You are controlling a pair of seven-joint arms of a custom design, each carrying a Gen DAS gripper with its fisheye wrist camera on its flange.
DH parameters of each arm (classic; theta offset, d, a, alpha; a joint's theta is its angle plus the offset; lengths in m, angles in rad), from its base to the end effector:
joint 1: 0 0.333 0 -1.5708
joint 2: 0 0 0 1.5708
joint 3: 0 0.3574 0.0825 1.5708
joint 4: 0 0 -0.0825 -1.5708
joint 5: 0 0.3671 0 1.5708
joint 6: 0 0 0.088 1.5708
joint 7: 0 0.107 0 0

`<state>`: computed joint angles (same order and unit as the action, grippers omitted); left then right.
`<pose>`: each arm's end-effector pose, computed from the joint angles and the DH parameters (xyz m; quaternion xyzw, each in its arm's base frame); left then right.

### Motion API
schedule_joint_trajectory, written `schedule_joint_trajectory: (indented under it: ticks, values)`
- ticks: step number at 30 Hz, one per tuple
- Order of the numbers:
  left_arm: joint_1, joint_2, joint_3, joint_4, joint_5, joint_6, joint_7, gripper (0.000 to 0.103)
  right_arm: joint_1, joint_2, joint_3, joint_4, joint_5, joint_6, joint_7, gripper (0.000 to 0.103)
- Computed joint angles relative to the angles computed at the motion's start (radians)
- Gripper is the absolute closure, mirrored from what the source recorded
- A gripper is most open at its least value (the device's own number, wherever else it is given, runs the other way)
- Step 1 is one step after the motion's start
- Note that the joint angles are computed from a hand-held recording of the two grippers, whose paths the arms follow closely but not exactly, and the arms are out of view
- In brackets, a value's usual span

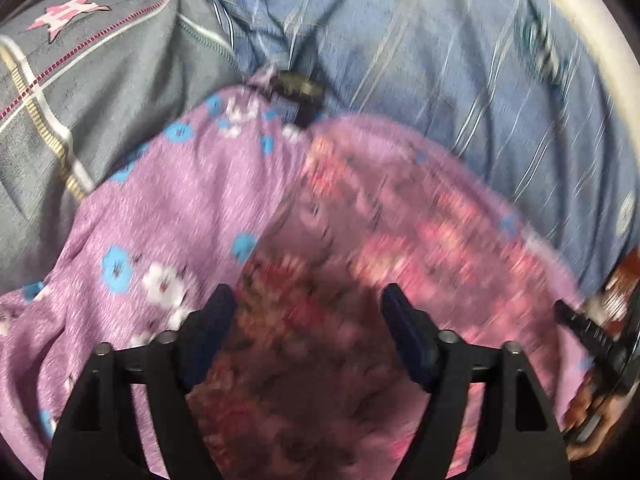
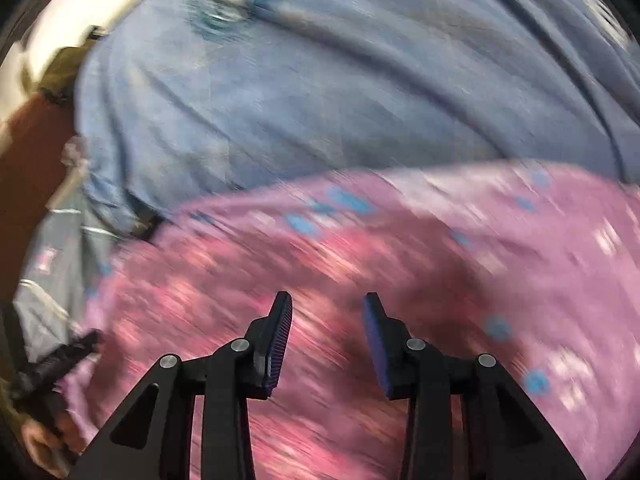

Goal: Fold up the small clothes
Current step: 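Lower the folded shirt onto the sheet and open both grippers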

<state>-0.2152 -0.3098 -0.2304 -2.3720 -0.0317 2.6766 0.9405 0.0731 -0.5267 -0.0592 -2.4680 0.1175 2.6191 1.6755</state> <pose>0.4178 -0.2103 0.5573 -0.7378 0.6048 -0.2838 0.0963 0.3996 -0.0018 0.5986 -0.6054 0.7215 -0.1748 0.2870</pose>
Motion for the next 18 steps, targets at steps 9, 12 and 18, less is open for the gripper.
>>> schedule_joint_trajectory:
  ticks: [9, 12, 18]
  values:
    - [0.054, -0.117, -0.069, -0.046, 0.149, 0.038, -0.109, 0.019, -0.015, -0.084, -0.009, 0.005, 0.032, -0.077, 0.02, 0.076]
    - [0.065, -0.236, -0.124, -0.073, 0.186, 0.035, -0.189, 0.019, -0.031, -0.221, 0.048, -0.015, -0.037, -0.128, 0.027, 0.066]
    - [0.022, -0.381, -0.202, -0.019, 0.273, -0.146, -0.152, 0.017, -0.008, -0.45, 0.119, -0.044, -0.087, -0.303, 0.071, 0.052]
